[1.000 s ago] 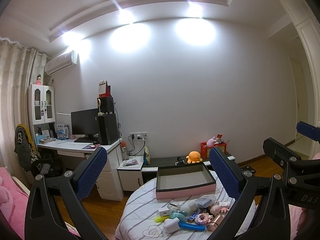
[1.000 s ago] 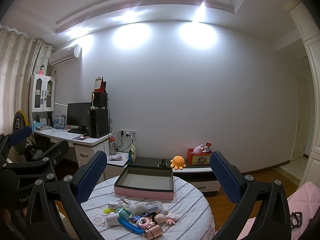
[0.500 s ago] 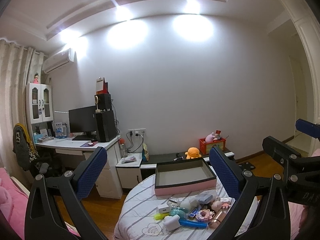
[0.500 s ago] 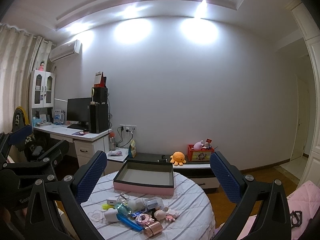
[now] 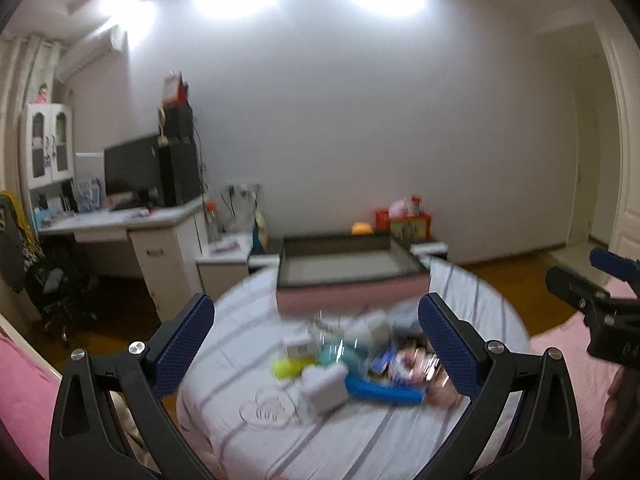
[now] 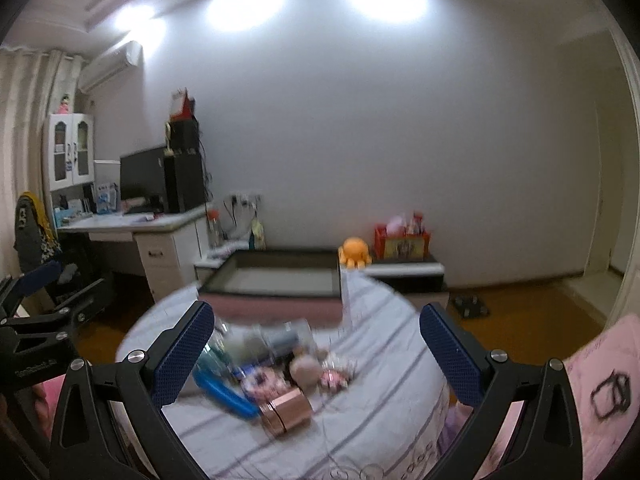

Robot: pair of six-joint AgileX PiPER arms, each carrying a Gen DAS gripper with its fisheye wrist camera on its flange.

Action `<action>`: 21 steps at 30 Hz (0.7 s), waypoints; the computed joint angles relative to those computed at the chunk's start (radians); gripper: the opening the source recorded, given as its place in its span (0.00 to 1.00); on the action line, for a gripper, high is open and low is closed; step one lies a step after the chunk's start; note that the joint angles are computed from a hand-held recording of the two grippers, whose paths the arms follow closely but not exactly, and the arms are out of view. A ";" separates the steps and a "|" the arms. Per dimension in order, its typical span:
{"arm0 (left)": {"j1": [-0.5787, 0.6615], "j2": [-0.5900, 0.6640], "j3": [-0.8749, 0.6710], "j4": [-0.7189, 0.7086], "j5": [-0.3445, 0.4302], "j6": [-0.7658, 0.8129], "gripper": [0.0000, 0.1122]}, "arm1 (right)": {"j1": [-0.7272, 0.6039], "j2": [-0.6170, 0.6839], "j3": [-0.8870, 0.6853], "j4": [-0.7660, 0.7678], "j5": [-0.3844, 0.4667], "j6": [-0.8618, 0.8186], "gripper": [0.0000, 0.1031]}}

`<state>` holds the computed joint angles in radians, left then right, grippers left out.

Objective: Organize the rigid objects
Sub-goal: 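Lower the left tool onto the white plug adapter while the right tool grasps the copper can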

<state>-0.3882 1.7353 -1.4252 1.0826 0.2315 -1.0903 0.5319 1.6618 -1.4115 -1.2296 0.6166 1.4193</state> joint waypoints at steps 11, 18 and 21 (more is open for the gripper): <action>0.019 0.227 -0.111 -0.398 0.099 0.412 0.92 | -0.138 0.234 -0.005 0.340 -0.193 -0.312 1.00; 0.057 0.310 -0.199 -0.581 0.144 0.594 0.92 | -0.190 0.303 -0.083 0.643 -0.279 -0.622 1.00; 0.068 0.327 -0.219 -0.638 0.153 0.644 0.92 | -0.191 0.327 -0.113 0.742 -0.267 -0.745 1.00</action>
